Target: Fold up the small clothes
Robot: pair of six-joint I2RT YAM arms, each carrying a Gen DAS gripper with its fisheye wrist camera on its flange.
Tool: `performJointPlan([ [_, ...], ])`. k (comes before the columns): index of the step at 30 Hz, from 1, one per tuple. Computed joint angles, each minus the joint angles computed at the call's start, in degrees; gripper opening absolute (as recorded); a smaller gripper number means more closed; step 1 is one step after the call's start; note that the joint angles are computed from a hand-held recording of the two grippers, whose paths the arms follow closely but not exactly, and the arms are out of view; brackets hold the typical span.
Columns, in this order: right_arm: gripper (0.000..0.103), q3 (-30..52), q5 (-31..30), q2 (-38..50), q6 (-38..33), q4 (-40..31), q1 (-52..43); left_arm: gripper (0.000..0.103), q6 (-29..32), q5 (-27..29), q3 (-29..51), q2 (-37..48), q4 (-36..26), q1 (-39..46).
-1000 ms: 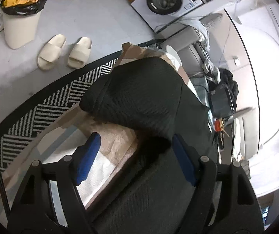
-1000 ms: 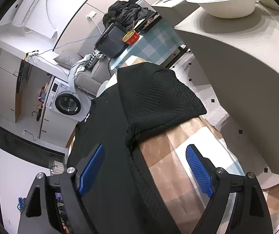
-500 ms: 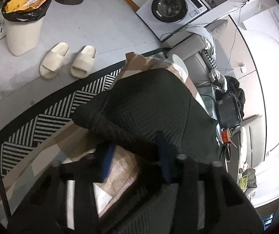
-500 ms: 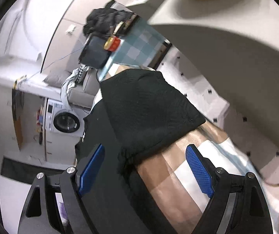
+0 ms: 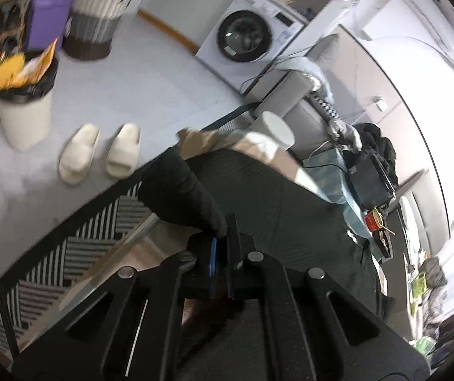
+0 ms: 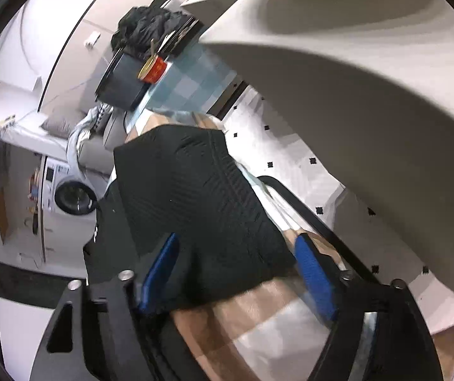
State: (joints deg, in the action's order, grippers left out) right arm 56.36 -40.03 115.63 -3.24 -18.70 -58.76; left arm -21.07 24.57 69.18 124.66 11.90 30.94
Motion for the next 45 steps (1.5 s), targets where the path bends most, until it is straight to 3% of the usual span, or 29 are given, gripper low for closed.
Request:
performJointPlan([
  [1, 0.065, -0.46, 0.53, -0.21, 0.16, 1.21, 0.41, 0.002, 0.34, -0.32, -0.72, -1.44, 0.1, -0.71],
  [3, 0.046, -1.01, 2.32, -0.64, 0.75, 3.44, 1.51, 0.002, 1.63, -1.39, -2.04, -4.0, 0.94, -2.88],
  [4, 0.043, -1.41, 2.45, -1.05, 1.24, 4.5, 1.73, 0.002, 2.28, -2.13, -2.85, -5.84, 0.93, -4.36],
  [6, 0.021, -2.76, 2.41, -2.51, 1.95, 7.07, 2.0, 0.002, 3.41, -3.01, -3.48, -8.0, 0.77, -6.9],
  [11, 0.011, -6.56, -0.68, -8.87, 1.7, 11.3, 2.86, 0.002, 8.88, -5.5, -4.02, -11.61, -1.49, -15.55],
  [18, 0.011, -8.26, -6.59, -21.64, 0.92, 10.62, 12.09, 0.002, 15.57, -8.45, -3.18, -10.81, -6.47, -26.53],
  [23, 0.011, -8.61, -8.84, -28.2, -5.49, 5.94, 28.5, 0.003, 18.92, -9.52, -1.68, -7.94, -10.98, -31.32],
  [24, 0.011, -8.26, -8.86, -28.09, -7.77, 4.1, 33.23, 0.009, 19.54, -9.4, -1.33, -7.21, -11.6, -31.96],
  [26, 0.016, -5.56, -7.55, -25.21, -12.66, -1.73, 40.11, 0.034, 20.66, -7.55, -0.62, -6.11, -14.24, -32.43],
  [27, 0.027, -3.21, -5.55, -22.33, -15.72, -6.03, 44.04, 0.055, 20.73, -5.91, -0.45, -5.67, -15.27, -32.11],
  [28, 0.033, -1.96, -3.84, -20.44, -17.4, -8.16, 46.38, 0.064, 20.16, -3.97, -1.66, -6.25, -14.63, -31.8],
  [29, 0.045, -1.17, -1.82, -18.92, -18.57, -9.42, 48.14, 0.066, 19.71, -2.4, -3.64, -7.49, -13.02, -31.34],
  [30, 0.046, -1.84, 0.77, -18.52, -19.02, -8.68, 49.48, 0.074, 19.99, -1.66, -4.8, -8.49, -12.68, -30.99],
  [31, 0.046, -2.98, 1.87, -18.98, -19.02, -7.5, 49.67, 0.082, 20.38, -1.15, -6.04, -9.56, -12.47, -30.47],
  [38, 0.047, -3.73, 1.95, -18.38, -17.83, -6.23, 38.28, 0.082, 21.91, 3.4, -10.73, -15.09, -12.95, -20.96],
  [43, 0.047, -5.76, -4.98, -19.43, -20.28, -6.36, 28.37, 0.083, 22.9, 7.97, -12.13, -17.91, -14.76, -11.44],
  [45, 0.054, -6.31, -6.23, -20.28, -18.85, -4.6, 26.04, 0.084, 23.33, 8.36, -11.47, -17.93, -15.46, -8.94],
])
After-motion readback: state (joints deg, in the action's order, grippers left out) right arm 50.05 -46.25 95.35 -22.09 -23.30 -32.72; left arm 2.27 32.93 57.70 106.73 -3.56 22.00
